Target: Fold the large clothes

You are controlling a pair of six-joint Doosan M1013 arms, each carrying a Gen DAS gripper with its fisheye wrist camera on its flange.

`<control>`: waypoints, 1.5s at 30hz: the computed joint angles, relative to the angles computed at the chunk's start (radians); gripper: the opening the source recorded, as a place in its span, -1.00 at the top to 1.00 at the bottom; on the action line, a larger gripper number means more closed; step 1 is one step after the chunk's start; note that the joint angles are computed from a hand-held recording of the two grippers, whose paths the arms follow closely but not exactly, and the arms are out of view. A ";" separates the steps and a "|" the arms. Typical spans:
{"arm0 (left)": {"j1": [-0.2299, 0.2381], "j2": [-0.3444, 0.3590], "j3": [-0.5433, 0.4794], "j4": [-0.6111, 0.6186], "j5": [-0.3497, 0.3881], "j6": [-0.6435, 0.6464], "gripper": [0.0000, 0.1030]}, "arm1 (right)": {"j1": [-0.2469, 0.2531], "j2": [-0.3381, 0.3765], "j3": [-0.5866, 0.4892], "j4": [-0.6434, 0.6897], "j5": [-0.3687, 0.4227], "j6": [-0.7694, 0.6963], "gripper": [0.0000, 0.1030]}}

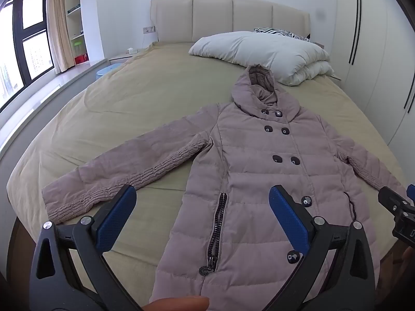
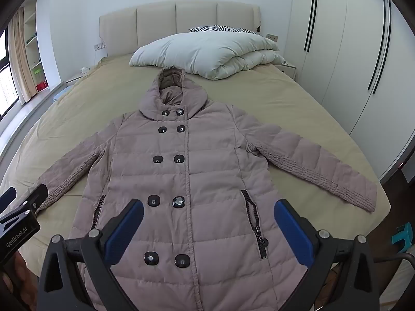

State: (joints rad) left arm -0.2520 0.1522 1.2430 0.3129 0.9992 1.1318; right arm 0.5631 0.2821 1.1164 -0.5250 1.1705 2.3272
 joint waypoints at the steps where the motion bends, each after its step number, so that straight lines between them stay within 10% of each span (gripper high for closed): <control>1: 0.001 0.000 0.000 -0.005 -0.001 0.001 -1.00 | 0.000 0.000 -0.001 -0.002 0.002 0.001 -1.00; 45: 0.003 0.000 0.016 0.000 -0.014 -0.005 -1.00 | -0.005 -0.002 0.018 0.017 -0.008 0.005 -1.00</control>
State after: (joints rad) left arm -0.2488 0.1527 1.2591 0.3132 0.9849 1.1267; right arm 0.5577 0.2800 1.1346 -0.5083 1.1625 2.3321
